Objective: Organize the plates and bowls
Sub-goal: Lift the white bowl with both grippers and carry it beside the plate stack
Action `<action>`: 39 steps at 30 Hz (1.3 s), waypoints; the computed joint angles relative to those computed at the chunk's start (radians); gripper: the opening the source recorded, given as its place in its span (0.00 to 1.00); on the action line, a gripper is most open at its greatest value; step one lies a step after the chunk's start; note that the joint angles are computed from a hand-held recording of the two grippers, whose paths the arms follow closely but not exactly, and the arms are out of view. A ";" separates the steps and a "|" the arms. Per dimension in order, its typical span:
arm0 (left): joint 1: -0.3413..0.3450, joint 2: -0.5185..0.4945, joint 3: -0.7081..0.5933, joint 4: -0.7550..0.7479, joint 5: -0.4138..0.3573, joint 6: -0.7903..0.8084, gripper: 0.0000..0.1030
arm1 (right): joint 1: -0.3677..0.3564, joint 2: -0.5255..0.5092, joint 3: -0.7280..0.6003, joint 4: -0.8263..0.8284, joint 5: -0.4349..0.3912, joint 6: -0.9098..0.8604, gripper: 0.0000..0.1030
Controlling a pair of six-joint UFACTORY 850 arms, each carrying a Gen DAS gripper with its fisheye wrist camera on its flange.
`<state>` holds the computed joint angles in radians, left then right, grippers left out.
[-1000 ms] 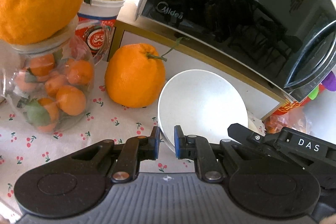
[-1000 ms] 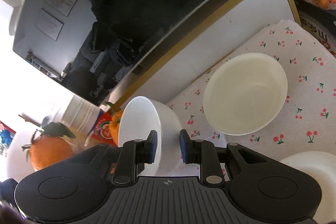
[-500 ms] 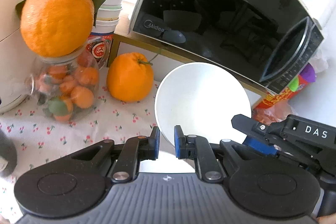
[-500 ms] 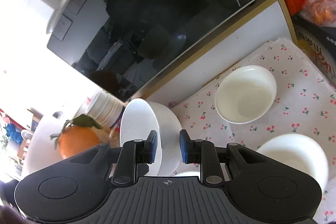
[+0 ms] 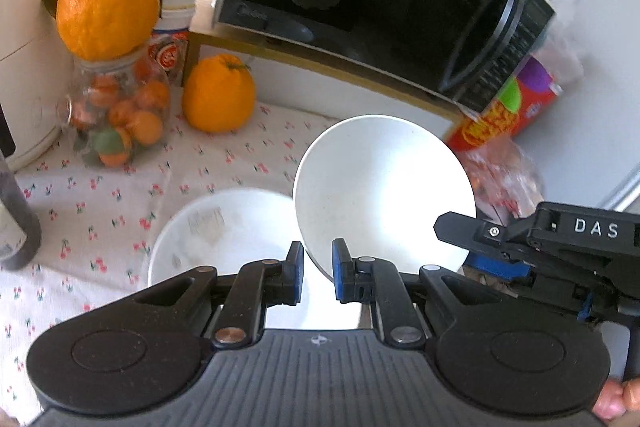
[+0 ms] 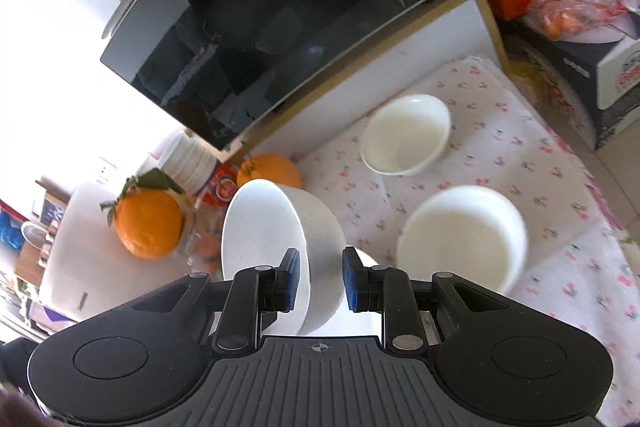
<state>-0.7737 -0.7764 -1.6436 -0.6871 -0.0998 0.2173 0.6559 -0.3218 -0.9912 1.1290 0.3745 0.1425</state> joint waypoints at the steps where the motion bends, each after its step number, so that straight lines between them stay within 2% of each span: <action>1: -0.003 0.003 0.007 -0.003 -0.002 0.011 0.13 | 0.007 0.011 0.011 0.035 -0.002 -0.029 0.22; 8: -0.026 0.042 0.087 -0.236 -0.021 0.270 0.13 | 0.043 0.056 0.069 0.240 -0.019 -0.170 0.22; 15: -0.040 0.050 0.132 -0.465 -0.050 0.524 0.13 | 0.073 0.069 0.132 0.262 -0.004 -0.141 0.22; 18: -0.045 0.031 0.116 -0.390 -0.062 0.474 0.13 | 0.070 0.076 0.156 0.239 -0.024 -0.099 0.22; 21: -0.043 0.017 0.105 -0.385 -0.104 0.474 0.14 | 0.070 0.089 0.177 0.238 -0.028 -0.108 0.22; 27: -0.039 0.001 0.093 -0.311 -0.173 0.429 0.14 | 0.045 0.086 0.211 0.128 -0.111 0.020 0.23; 32: -0.041 -0.009 0.083 -0.231 -0.204 0.364 0.14 | 0.035 0.045 0.190 0.264 -0.185 -0.146 0.24; 36: -0.040 -0.019 0.071 -0.168 -0.226 0.298 0.14 | 0.040 0.031 0.173 0.406 -0.192 -0.312 0.25; 39: -0.040 -0.027 0.060 -0.140 -0.240 0.263 0.14 | 0.039 0.030 0.171 0.411 -0.194 -0.314 0.25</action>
